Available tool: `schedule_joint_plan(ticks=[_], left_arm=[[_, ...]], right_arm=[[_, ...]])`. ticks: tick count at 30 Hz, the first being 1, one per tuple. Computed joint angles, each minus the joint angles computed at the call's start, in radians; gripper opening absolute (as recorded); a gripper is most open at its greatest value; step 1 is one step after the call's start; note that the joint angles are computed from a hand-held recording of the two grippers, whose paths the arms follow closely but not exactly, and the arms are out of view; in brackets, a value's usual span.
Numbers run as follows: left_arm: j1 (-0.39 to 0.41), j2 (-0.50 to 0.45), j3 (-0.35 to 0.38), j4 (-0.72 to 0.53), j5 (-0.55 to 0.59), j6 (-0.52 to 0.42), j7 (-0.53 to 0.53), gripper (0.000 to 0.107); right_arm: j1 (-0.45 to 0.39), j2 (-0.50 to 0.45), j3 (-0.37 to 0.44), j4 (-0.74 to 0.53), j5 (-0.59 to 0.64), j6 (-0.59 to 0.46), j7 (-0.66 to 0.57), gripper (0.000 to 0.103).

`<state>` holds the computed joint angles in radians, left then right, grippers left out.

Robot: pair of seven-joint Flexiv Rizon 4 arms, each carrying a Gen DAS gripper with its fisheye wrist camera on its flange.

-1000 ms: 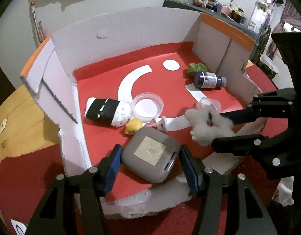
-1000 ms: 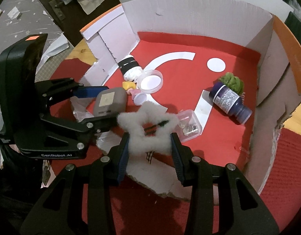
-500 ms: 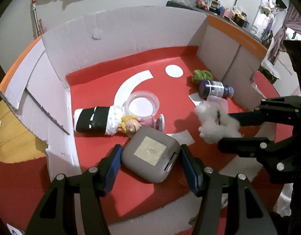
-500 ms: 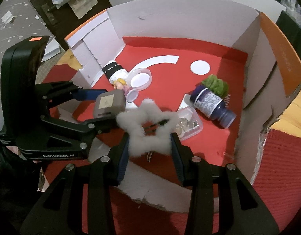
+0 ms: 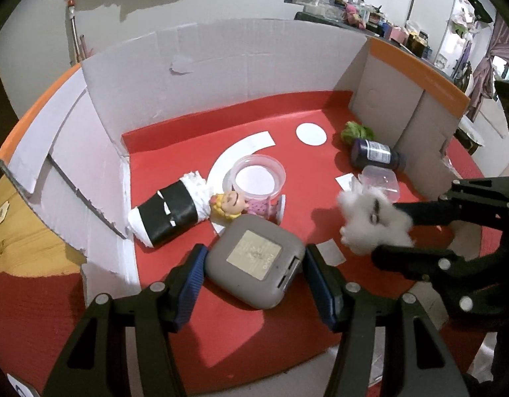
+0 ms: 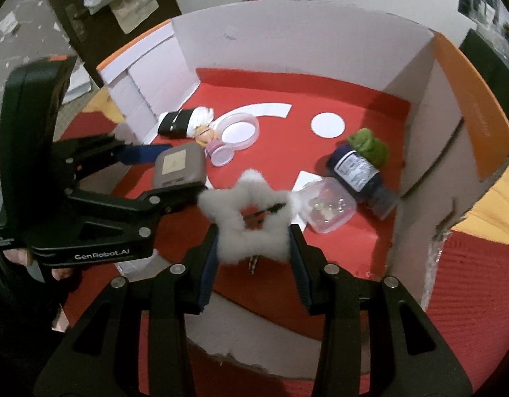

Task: Organize objects
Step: 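Lower the grey case and star plush to the box floor and open both grippers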

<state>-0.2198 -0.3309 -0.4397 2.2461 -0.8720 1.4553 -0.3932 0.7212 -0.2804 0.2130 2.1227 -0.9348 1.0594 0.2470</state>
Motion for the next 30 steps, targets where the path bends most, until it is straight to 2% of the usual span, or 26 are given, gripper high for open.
schedule_joint_plan(ticks=[9, 30], left_arm=[[0.008, -0.008, -0.016, 0.000, -0.011, 0.016, 0.011, 0.061], [0.028, -0.011, -0.032, 0.000, -0.008, 0.021, 0.013, 0.061]], right_arm=[[-0.004, 0.005, 0.002, 0.004, -0.015, -0.063, 0.028, 0.038], [-0.010, -0.010, -0.009, 0.008, -0.062, -0.040, 0.061, 0.039]])
